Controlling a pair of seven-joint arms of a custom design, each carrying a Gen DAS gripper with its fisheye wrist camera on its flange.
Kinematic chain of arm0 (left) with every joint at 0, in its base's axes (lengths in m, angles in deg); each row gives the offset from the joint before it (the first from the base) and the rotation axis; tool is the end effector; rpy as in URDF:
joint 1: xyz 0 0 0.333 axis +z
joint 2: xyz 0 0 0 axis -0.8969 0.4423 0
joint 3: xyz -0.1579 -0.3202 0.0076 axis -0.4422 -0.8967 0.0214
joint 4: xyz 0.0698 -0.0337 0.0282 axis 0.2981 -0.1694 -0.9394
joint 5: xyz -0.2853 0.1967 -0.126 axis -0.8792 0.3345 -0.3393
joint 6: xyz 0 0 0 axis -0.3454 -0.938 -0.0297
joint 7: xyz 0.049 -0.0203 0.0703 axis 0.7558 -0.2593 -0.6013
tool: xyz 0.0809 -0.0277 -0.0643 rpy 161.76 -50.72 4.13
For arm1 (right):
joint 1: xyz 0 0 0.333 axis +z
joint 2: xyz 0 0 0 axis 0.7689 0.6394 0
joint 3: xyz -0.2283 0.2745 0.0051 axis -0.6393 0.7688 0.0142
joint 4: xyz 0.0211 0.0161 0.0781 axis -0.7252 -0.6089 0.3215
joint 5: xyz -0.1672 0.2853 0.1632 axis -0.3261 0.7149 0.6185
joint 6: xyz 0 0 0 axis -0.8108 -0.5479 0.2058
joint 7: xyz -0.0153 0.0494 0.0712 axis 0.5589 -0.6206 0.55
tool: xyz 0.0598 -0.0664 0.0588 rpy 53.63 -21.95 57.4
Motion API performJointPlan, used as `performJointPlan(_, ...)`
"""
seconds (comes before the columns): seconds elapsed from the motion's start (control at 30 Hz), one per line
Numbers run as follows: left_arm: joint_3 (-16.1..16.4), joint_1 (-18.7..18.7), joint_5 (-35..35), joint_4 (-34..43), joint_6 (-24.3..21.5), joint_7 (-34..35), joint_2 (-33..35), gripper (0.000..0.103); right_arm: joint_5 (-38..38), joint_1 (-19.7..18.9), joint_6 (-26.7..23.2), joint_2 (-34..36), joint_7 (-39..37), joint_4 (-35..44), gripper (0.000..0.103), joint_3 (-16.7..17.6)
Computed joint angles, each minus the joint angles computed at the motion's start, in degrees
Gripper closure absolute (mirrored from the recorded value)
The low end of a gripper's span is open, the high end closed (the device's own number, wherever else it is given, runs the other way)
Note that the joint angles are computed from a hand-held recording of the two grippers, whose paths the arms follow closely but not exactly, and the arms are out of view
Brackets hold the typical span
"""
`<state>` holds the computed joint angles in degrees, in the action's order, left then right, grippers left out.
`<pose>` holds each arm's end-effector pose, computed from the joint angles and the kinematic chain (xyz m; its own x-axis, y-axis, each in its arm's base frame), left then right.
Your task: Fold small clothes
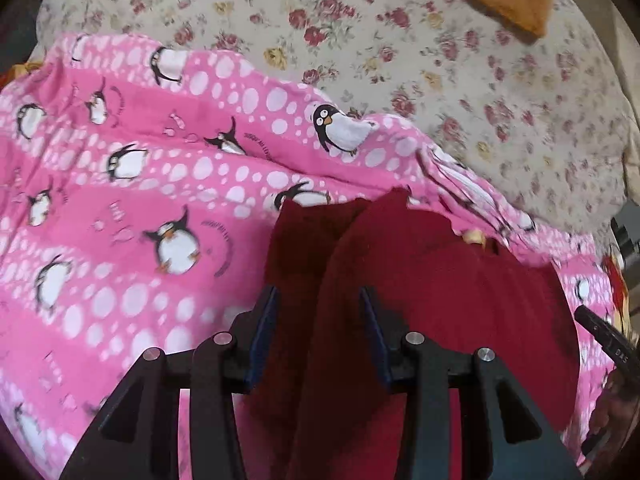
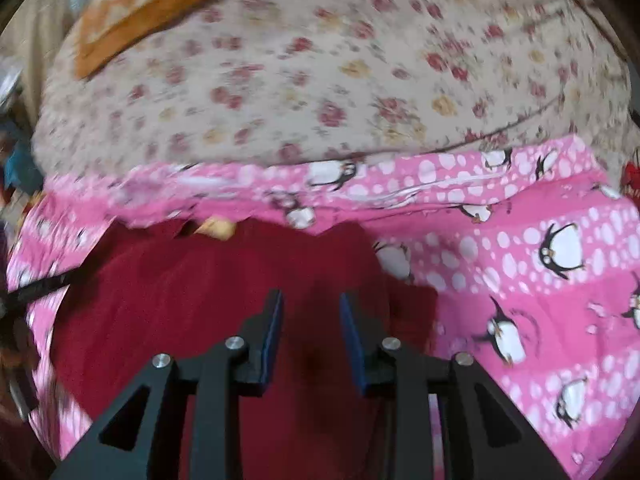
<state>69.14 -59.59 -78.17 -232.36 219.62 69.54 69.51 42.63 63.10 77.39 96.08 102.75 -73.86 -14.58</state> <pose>0.4277 0.0178 0.5049 0.4798 -0.8379 0.2601 -0.6654 -0.5408 -0.5146 0.5817 0.1618 0.5133 0.5100 -0.8434 -0.1689 -0.7397 -0.3299 -0.5865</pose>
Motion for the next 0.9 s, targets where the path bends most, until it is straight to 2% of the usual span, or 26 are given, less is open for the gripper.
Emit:
performJointPlan(0.1, -1.69, 0.90, 1.89, -3.28, -0.99, -1.62, -4.54, 0.082, 1.47, -0.47, -2.40, -3.01, -4.76, -3.55, 0.067, -0.11)
performJointPlan(0.2, -2.77, 0.83, 2.98, -5.91, -2.41, -3.56, -7.38, 0.082, -8.87, 0.92, -3.78, -1.36, 1.86, -4.34, 0.067, -0.95)
performJointPlan(0.3, -3.35, 0.50, 3.59, -8.48, -1.79, -5.84, -9.33, 0.082, -9.99, 1.53, -2.06, -2.88, 3.79, -4.88, 0.067, -0.56)
performJointPlan(0.37, -3.48, 0.33, 3.93, -9.43, -1.07, -6.97, -9.61, 0.082, -3.29, 1.44, -3.67, -3.52, 0.39, -3.40, 0.066, 0.38)
performJointPlan(0.47, -2.68, -0.31, 3.53, -11.12, 1.72, -8.17, -9.85, 0.082, 5.94, 2.45, -8.71, -2.73, -2.65, 0.54, 0.058, 1.79)
performJointPlan(0.53, -1.45, -1.14, 2.41, -12.45, 4.49, -8.62, -9.61, 0.082, 8.80, 3.65, -11.98, -0.89, -1.75, 3.69, 0.057, 2.68)
performJointPlan(0.6, 0.20, -2.45, 1.33, -13.16, 6.18, -7.68, -9.15, 0.081, 9.12, 5.75, -12.82, 1.62, 0.38, 6.78, 0.057, 4.02)
performJointPlan(0.77, 4.21, -5.98, -2.23, -14.11, 9.27, -4.03, -8.59, 0.079, 0.63, 11.97, -12.08, 9.33, 5.66, 16.30, 0.053, 6.16)
performJointPlan(0.9, 5.35, -7.11, -3.85, -14.50, 10.79, -1.71, -8.28, 0.079, -7.57, 16.38, -12.52, 15.85, 14.42, 23.60, 0.053, 5.23)
